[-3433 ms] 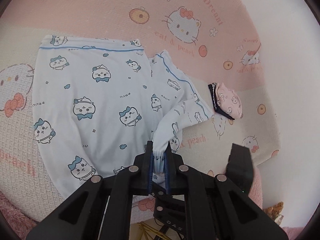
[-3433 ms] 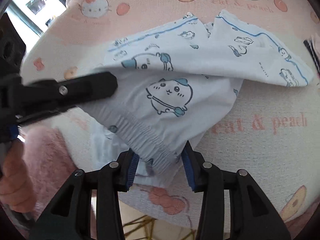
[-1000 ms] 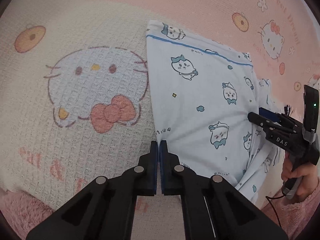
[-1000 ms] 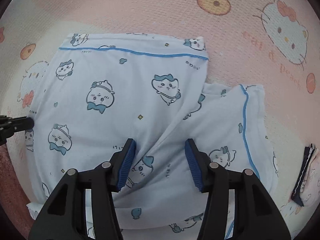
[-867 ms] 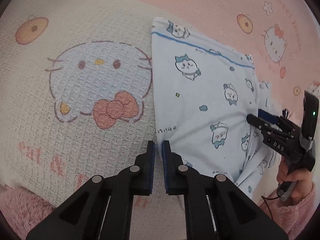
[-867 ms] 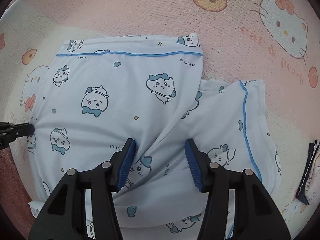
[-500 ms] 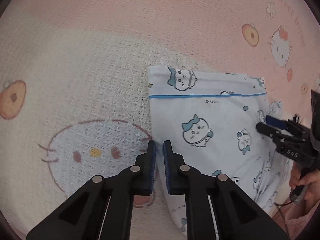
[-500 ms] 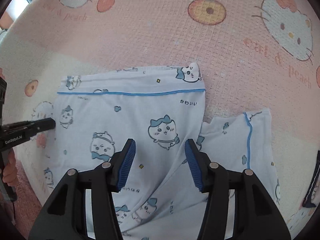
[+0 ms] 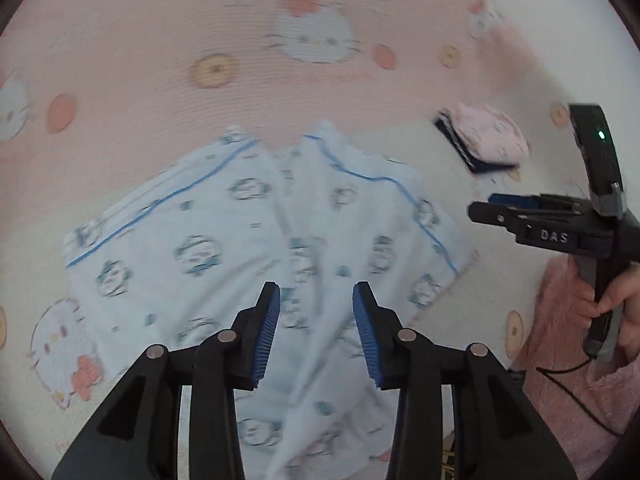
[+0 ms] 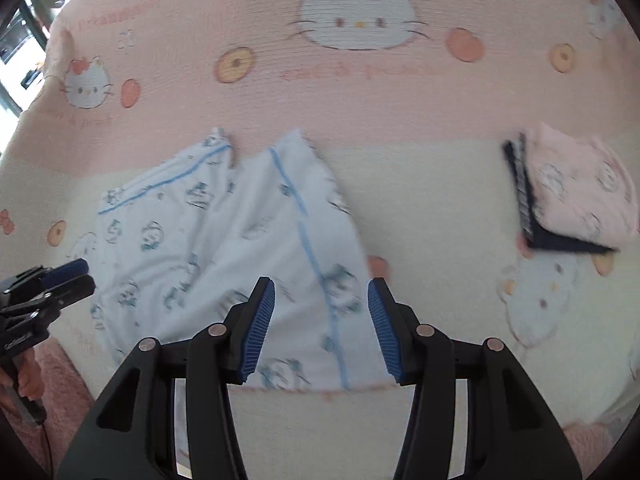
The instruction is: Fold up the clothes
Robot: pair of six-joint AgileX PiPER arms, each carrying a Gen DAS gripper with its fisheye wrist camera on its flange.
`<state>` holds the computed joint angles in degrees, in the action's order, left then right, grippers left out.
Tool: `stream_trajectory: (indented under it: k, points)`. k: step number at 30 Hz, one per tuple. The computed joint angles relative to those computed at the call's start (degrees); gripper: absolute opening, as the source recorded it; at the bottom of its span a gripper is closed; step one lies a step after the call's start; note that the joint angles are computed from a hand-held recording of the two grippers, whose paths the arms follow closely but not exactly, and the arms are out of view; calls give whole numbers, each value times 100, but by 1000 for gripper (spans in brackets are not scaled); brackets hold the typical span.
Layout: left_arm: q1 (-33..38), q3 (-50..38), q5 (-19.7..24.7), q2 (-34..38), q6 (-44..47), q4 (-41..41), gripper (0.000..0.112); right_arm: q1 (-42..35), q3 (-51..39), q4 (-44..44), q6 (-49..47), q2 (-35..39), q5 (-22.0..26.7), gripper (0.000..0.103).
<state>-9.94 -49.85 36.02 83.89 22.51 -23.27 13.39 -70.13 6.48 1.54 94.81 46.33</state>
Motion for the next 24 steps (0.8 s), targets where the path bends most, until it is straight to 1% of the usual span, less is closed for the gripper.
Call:
stream_trajectory:
  k: [1,2,3,5,6,7,9,12,14,17,18,19,20,21,22,24]
  points:
    - [-454,-184,-13,181,-179,57,40,-261,301,133,-140,-190,-62,50]
    - [-900,-288,-118,391,-328,67,40,-564,589,495,-347,-327,-114,50]
    - [-1267,-455,-159,611,-559,196,40,-959,880,1068,-776,-434,-142,50]
    - [-1971,-691,-232,893,-1353,824,40,-1557,1388,1871,-1320,-582,-234,50]
    - [-2207,-840,-220,1031,-1727,1110,42,-1865,1615,2261,-1608,-629,-242,50]
    - [-2428,-1001,-185,1173,-2081,1379,44,-2070,1739,2475,-1802,-645,-193,50]
    - [-2598,-1305,-115,1505,-2317,1421,46,-2378,1886,2809,-2129,-652,-62,50]
    - [-2739,-1629,-75,1904,-2525,1482,47,-2665,1837,3186,-2507,-637,36,50]
    - [-2828,-1822,-50,2179,-2628,1440,47,-2713,1771,3275,-2542,-587,12,50]
    - [-3019,-2080,43,2514,-3267,1930,47,-2865,1674,3432,-2662,-379,153,50]
    - [-3108,-2072,-35,2542,-3531,2191,47,-2843,1661,3467,-2645,-287,157,50]
    - [-3205,-2032,-138,2537,-3837,2508,42,-2802,1651,3502,-2618,-190,145,50]
    - [-3314,-2042,-135,2569,-4271,2949,35,-2764,1622,3528,-2599,-100,137,50]
    - [-3356,-2026,-124,2559,-4564,3242,19,-2729,1587,3553,-2582,-13,132,50]
    - [-3321,-2002,-111,2520,-4693,3305,8,-2694,1551,3578,-2564,75,128,50]
    - [-3087,-1767,-229,2192,-4710,3091,5,-2596,1491,3595,-2554,187,64,50]
